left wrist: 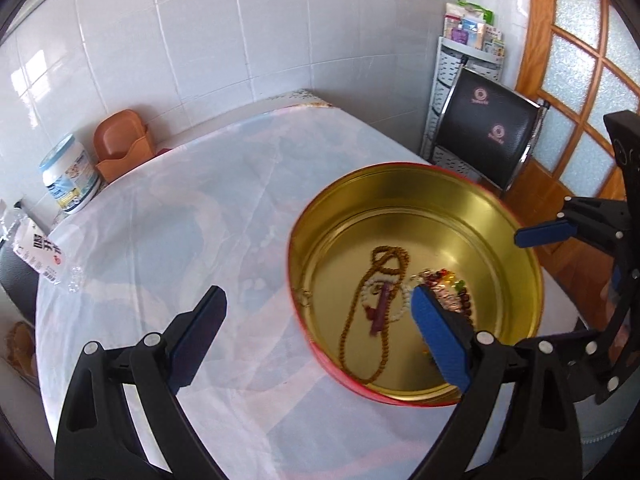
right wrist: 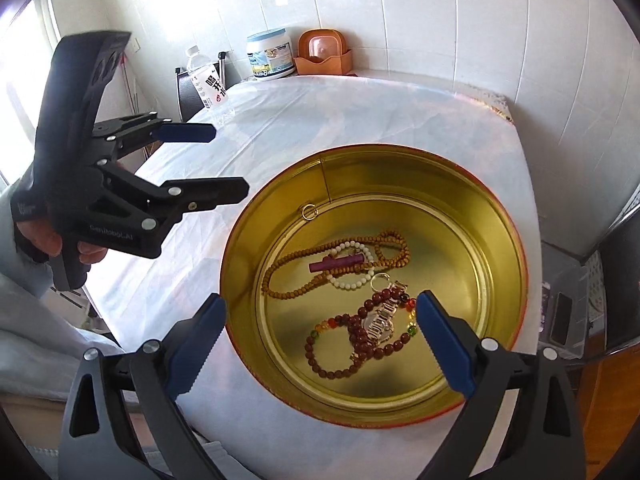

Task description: Organize jewelry

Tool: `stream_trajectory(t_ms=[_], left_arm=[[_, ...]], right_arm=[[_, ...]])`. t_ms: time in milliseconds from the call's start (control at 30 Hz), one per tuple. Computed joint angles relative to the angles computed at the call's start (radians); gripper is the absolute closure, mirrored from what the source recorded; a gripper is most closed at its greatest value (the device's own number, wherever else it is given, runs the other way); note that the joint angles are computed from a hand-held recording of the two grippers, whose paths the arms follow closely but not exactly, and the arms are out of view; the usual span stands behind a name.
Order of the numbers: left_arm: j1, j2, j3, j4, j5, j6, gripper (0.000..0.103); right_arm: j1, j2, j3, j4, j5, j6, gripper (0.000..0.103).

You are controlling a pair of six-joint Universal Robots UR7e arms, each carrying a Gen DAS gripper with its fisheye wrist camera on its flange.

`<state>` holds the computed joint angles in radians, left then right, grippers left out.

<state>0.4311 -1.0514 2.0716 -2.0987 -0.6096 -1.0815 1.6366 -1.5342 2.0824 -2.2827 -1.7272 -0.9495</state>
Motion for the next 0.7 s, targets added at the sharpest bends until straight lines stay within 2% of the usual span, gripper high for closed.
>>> stream_trajectory(t_ms=[67, 167, 267, 333, 433, 500, 567, 633, 700], left_arm=[[0.019, -0.023, -0.010, 0.117, 0.017, -0.083, 0.012], [0.069, -0.063, -0.006, 0.213, 0.026, -0.172, 0.012], [0.149, -0.090, -0.017, 0.294, 0.040, -0.232, 0.012], [0.221, -0.107, -0.027, 0.283, 0.059, -0.223, 0.012], [0.341, -0.101, -0.054, 0.197, 0.138, -0.124, 0.012], [0.422, -0.089, -0.076, 0.074, 0.173, 0.001, 0.012], [0.502, -0.062, -0.098, -0.110, 0.204, 0.160, 0.012], [0.574, -0.024, -0.137, -0.273, 0.216, 0.305, 0.012], [0.636, 0.013, -0.185, -0.393, 0.219, 0.411, 0.012]], right_arm=[[0.021, 0.061, -0.057, 0.040, 0.004, 0.072, 0.006], [0.062, 0.143, -0.125, 0.008, 0.047, 0.135, 0.005], [0.114, 0.276, -0.269, 0.020, 0.093, 0.269, 0.004], [0.144, 0.394, -0.394, 0.023, 0.124, 0.394, 0.004], [0.180, 0.600, -0.605, 0.036, 0.131, 0.583, 0.004], [0.205, 0.754, -0.760, 0.046, 0.073, 0.680, 0.004], [0.226, 0.920, -0.925, 0.055, -0.023, 0.736, 0.004], [0.236, 1.059, -1.051, 0.029, -0.129, 0.740, 0.004], [0.247, 1.164, -1.114, -0.073, -0.266, 0.696, 0.004]])
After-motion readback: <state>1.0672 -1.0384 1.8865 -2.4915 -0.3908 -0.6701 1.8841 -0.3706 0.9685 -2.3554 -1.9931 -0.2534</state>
